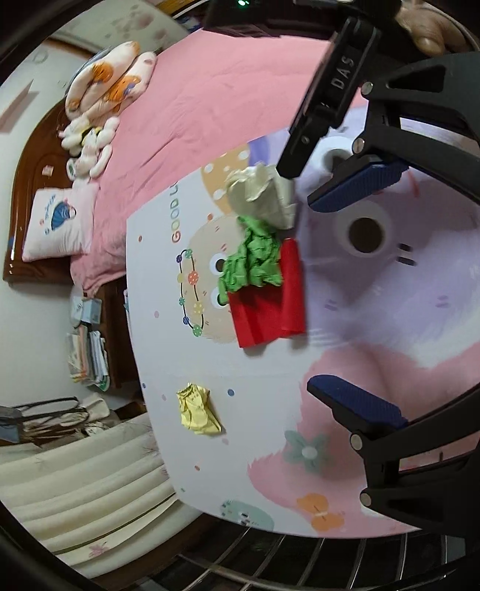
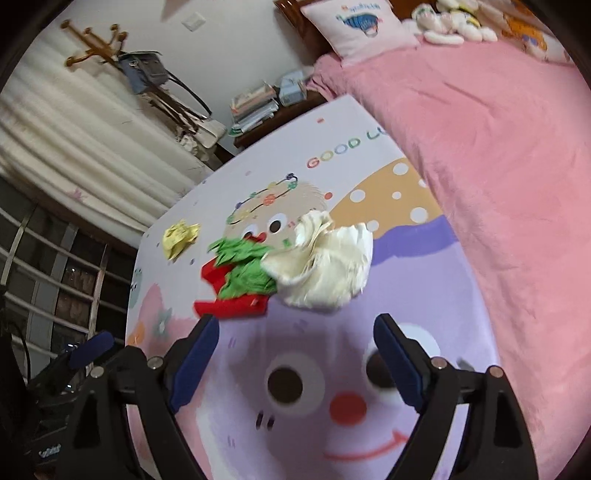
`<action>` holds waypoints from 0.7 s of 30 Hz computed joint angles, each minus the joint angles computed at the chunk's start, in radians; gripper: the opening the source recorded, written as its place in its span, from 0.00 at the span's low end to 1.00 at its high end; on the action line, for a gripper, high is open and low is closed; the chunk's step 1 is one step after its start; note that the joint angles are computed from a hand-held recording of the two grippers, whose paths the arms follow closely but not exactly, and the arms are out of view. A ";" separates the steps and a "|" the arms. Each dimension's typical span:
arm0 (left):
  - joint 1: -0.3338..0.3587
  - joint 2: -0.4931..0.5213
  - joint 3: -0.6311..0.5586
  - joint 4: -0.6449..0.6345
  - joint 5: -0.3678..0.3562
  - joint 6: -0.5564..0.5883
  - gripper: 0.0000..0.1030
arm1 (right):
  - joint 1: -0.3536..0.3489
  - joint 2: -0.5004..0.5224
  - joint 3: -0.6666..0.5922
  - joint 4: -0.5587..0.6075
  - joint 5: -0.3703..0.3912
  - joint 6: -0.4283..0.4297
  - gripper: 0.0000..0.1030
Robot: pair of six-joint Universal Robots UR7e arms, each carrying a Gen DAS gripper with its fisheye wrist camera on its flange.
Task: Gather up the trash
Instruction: 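Grasp the green crumpled paper with the left tool while the right tool grasps the beige tissue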
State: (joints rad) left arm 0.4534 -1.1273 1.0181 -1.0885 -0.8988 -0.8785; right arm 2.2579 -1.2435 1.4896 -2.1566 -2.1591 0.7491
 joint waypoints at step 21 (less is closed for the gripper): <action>0.107 0.112 -0.059 -0.057 -0.069 0.015 0.86 | -0.126 -0.009 0.030 -0.058 0.172 -0.108 0.44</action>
